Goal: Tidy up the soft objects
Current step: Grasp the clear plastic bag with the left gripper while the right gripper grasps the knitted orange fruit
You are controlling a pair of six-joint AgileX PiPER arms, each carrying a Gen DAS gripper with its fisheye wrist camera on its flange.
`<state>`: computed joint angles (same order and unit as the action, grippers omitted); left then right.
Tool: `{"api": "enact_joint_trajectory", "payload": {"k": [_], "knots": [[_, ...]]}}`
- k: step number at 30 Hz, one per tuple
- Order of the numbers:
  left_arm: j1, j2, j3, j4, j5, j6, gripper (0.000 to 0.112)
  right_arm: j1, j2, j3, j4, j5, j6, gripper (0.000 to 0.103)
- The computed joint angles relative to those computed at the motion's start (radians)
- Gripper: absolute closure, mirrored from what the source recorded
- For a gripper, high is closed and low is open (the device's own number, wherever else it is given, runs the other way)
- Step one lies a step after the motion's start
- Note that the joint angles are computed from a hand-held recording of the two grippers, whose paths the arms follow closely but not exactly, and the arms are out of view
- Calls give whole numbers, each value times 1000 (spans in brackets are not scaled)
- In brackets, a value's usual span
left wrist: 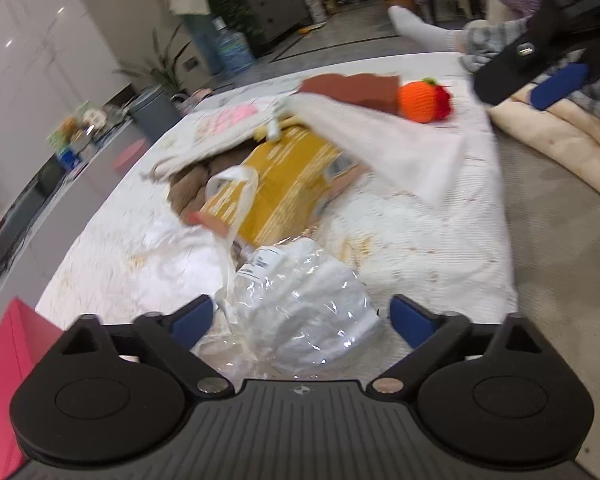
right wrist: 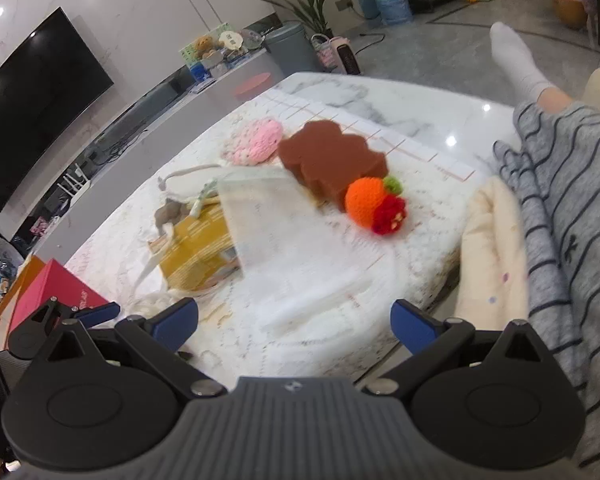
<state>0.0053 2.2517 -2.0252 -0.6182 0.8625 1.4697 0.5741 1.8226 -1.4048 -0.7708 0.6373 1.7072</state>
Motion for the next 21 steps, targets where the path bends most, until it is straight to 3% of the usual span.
{"api": "enact_joint_trajectory", "payload": {"k": [6,9,12,14,15,16,18,21], "knots": [[1,-86,140,-26,-74,-2,42,-9,-45,54,-51,1,81,3],[-5,-142,183,4,-63,-71,45,-17,-64,63,-72,0,91,3],[-2,-168,157,63,7,-251,46,-63,-71,4,77,0,-139,3],[23,-173,117,62,98,-369,46,-128,-86,-1,239,-105,-339,3],[40,-178,103,46,139,-420,46,-158,-78,-28,335,-116,-439,3],[58,-186,99,24,167,-463,46,-185,-52,-80,412,-87,-539,3],[83,-218,133,-16,166,-502,46,-233,33,-251,525,52,-736,3],[105,-267,193,-62,124,-532,46,-279,195,-487,538,221,-854,3]]}}
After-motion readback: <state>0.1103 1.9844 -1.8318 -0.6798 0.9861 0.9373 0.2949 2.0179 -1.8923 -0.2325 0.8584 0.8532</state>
